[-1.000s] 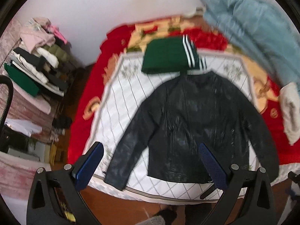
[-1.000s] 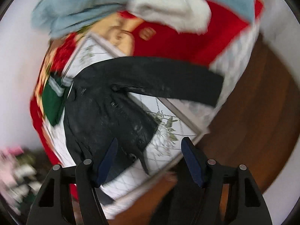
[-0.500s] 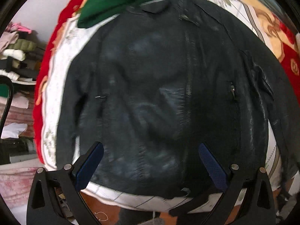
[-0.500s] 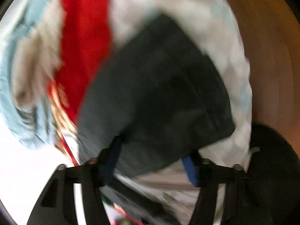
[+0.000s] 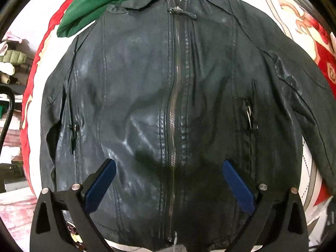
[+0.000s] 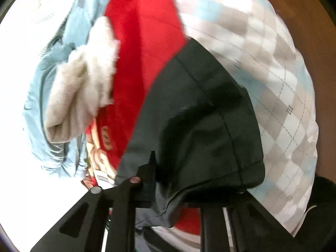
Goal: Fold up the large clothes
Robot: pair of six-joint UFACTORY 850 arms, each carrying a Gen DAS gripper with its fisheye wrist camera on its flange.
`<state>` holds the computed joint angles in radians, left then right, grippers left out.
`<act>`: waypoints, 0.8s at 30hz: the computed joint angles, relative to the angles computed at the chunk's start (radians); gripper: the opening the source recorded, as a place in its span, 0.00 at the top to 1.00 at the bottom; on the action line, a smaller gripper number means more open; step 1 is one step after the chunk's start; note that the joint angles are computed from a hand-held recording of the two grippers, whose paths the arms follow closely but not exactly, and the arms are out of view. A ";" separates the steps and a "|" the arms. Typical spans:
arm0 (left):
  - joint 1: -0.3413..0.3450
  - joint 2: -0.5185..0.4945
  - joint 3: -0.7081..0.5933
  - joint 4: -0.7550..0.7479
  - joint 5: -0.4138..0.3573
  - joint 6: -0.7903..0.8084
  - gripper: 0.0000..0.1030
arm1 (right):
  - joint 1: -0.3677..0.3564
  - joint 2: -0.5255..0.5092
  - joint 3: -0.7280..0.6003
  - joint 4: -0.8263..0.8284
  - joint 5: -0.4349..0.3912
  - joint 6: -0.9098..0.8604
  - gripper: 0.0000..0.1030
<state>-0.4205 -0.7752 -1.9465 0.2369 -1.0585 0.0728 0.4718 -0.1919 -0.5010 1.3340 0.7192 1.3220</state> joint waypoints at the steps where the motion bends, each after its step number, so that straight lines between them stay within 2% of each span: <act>1: 0.004 -0.005 -0.010 -0.003 0.001 0.003 0.00 | -0.003 0.031 -0.007 0.050 -0.009 -0.093 0.86; 5: 0.024 -0.046 -0.090 -0.029 -0.018 0.014 0.00 | -0.004 0.130 -0.054 0.275 -0.025 -0.457 0.88; 7: 0.038 -0.068 -0.135 -0.044 -0.025 0.018 0.00 | 0.026 0.174 -0.062 0.382 -0.003 -0.595 0.88; 9: 0.051 -0.088 -0.172 -0.054 -0.034 0.022 0.00 | 0.013 0.183 -0.108 0.458 0.000 -0.750 0.89; 13: 0.085 -0.129 -0.254 -0.083 -0.070 0.040 0.00 | 0.034 0.198 -0.184 0.597 0.048 -0.978 0.90; 16: 0.111 -0.131 -0.271 -0.095 -0.068 0.049 0.00 | 0.038 0.179 -0.271 0.678 0.123 -1.166 0.90; 18: 0.134 -0.154 -0.315 -0.101 -0.077 0.051 0.00 | 0.021 0.150 -0.333 0.657 0.142 -1.231 0.90; 19: 0.138 -0.140 -0.297 -0.098 -0.079 0.040 0.00 | 0.006 0.125 -0.379 0.642 0.142 -1.274 0.90; 22: 0.168 -0.179 -0.368 -0.093 -0.107 0.024 0.00 | -0.030 0.025 -0.531 0.608 0.109 -1.431 0.90; 24: 0.194 -0.212 -0.425 -0.082 -0.121 0.005 0.00 | -0.057 -0.084 -0.688 0.598 0.044 -1.574 0.90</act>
